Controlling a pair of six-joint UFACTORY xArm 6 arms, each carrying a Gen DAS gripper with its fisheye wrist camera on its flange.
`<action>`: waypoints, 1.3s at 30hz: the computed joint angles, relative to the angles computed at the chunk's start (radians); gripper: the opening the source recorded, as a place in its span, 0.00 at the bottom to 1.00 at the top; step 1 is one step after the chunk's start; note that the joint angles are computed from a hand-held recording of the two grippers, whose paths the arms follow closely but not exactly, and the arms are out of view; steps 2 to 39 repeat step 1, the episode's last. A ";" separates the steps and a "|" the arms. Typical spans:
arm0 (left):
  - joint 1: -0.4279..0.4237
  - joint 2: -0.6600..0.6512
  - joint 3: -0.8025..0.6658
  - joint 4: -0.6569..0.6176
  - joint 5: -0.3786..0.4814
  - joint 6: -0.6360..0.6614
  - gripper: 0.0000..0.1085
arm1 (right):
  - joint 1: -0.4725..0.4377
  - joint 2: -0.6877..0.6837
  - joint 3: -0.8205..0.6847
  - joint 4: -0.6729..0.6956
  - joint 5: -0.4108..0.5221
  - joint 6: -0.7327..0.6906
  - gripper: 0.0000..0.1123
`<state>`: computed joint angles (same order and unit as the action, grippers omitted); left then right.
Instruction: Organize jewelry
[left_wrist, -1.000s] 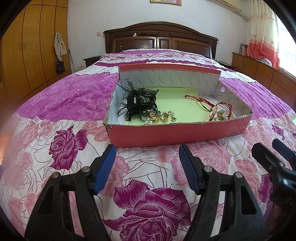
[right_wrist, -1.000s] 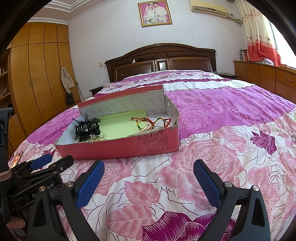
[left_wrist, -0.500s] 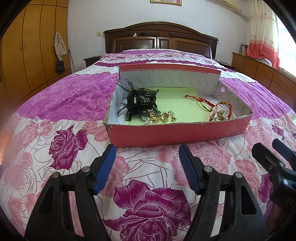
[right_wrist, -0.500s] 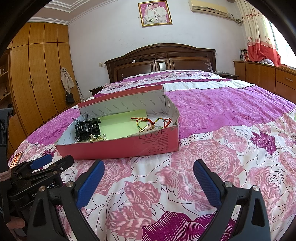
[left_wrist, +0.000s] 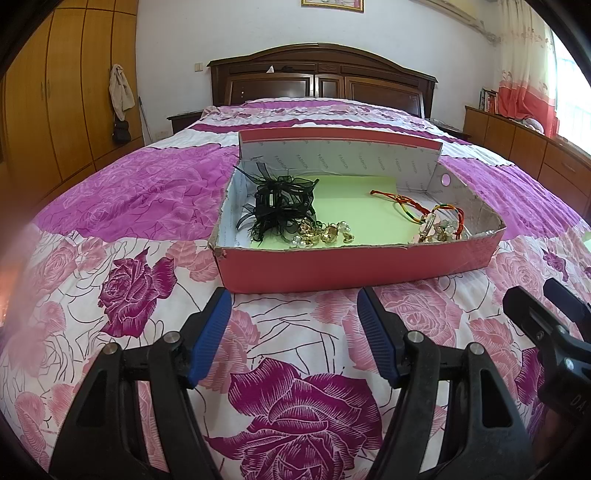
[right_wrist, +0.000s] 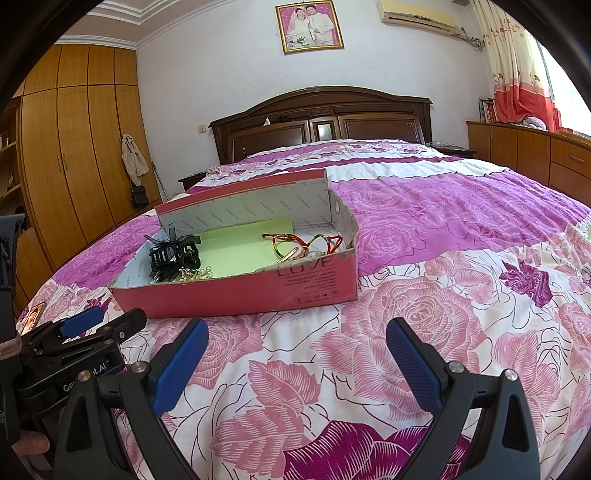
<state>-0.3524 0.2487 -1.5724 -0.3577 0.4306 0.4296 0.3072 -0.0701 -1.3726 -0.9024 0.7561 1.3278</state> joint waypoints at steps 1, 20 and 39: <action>0.000 0.000 -0.001 0.000 0.001 0.000 0.58 | -0.001 0.000 0.000 0.004 -0.002 -0.002 0.88; 0.000 0.000 -0.001 0.000 0.001 0.000 0.58 | -0.001 0.000 0.000 0.004 -0.002 -0.002 0.88; 0.000 0.000 -0.001 0.000 0.001 0.000 0.58 | -0.001 0.000 0.000 0.004 -0.002 -0.002 0.88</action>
